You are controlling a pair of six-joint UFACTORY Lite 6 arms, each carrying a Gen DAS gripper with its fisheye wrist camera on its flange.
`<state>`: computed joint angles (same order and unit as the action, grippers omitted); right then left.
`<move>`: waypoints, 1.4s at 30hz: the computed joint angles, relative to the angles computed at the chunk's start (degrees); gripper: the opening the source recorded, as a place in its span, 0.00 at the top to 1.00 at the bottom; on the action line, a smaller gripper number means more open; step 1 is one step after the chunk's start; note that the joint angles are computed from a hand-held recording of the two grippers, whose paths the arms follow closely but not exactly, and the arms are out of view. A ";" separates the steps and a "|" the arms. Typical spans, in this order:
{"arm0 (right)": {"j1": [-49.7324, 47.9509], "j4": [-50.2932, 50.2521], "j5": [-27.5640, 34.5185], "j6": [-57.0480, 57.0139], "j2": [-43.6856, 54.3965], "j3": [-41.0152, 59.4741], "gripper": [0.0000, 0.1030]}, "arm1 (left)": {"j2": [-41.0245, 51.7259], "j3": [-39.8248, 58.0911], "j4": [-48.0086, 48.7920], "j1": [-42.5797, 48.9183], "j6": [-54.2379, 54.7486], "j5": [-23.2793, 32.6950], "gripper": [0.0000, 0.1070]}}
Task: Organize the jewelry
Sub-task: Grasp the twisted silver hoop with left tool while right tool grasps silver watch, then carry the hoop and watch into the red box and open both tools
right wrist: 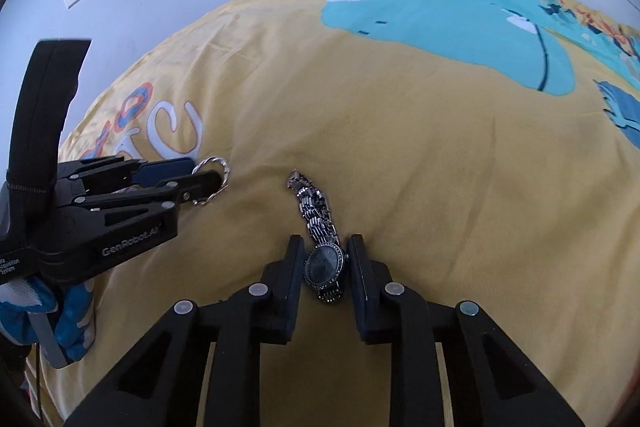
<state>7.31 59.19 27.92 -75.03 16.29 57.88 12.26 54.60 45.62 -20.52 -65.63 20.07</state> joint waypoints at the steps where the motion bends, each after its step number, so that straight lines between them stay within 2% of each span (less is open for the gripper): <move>1: 0.17 0.06 -0.04 -0.05 -0.29 -0.27 0.78 | 0.37 0.54 0.45 -0.24 -0.27 0.43 0.89; 3: -0.19 0.71 0.66 -0.13 -0.88 -0.63 0.79 | 0.02 0.83 0.03 -0.52 0.02 1.13 0.94; 6: -1.09 1.42 1.41 -0.61 -2.70 -2.11 0.90 | -1.47 0.27 -0.49 -0.81 -0.40 1.31 0.94; 17: -5.19 -3.00 5.47 2.89 -14.48 -9.24 0.90 | -12.29 -3.25 -6.88 -4.00 1.60 5.46 0.94; 25: -9.68 -9.45 12.94 10.07 -28.58 -12.30 0.90 | -21.31 -3.21 -9.51 -9.85 2.49 14.52 0.94; 29: -15.29 -11.93 19.25 11.48 -34.88 -11.38 0.90 | -23.65 -0.07 -10.21 -14.50 1.23 19.93 0.94; 36: -34.05 -11.95 33.48 4.70 -37.21 -3.66 0.90 | -18.58 11.46 -8.78 -25.06 -3.75 26.54 0.94; 42: -49.50 -11.38 40.31 -3.99 -28.52 6.12 0.90 | -2.66 29.77 -8.89 -33.47 -5.33 28.21 0.94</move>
